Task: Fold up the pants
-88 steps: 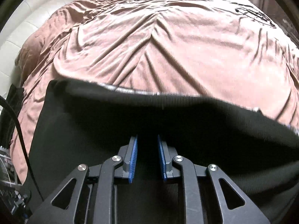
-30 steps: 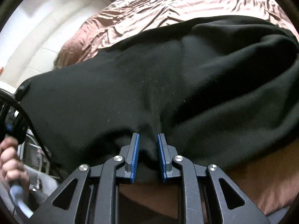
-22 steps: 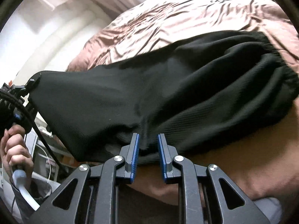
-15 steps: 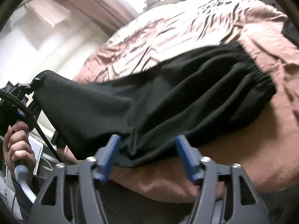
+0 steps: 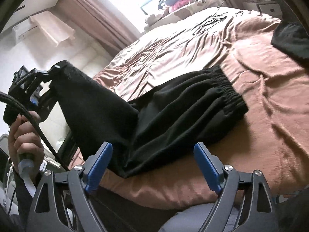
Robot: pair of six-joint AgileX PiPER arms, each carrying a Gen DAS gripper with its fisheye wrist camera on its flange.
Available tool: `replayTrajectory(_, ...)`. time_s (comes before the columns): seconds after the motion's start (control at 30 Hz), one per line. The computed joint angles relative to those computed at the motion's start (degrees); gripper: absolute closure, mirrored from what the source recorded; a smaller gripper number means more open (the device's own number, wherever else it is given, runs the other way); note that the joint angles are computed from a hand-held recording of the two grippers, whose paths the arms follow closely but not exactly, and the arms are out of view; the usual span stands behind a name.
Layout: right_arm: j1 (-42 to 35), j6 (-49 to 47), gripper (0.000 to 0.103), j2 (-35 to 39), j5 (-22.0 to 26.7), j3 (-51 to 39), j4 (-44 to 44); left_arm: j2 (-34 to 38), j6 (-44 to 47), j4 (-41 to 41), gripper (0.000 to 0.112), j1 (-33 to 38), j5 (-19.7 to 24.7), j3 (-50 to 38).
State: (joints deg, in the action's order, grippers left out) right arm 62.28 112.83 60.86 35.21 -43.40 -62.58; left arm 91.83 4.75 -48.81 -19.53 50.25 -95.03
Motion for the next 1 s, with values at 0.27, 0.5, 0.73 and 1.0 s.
replayTrajectory(0.27,5.3,3.1,0.016,-5.4,8.2,3.4,1.2,7.6,-1.1,0.7,0.101,-8.3,-0.4,-3.1)
replayTrajectory(0.5,6.9,3.4,0.016,-9.4,11.5,4.9,4.9,13.1,-1.5,0.4,0.101,-12.9,0.0,-4.7)
replayTrajectory(0.73,2.7,-1.9,0.016,-10.7,9.6,4.5,11.0,14.1,-1.6,2.1,0.069,-15.0,1.9,-4.9)
replayTrajectory(1.0,0.5,-7.0,0.016,-7.7,8.9,1.7,15.2,5.4,-1.0,4.4,0.042,-10.6,0.7,4.7)
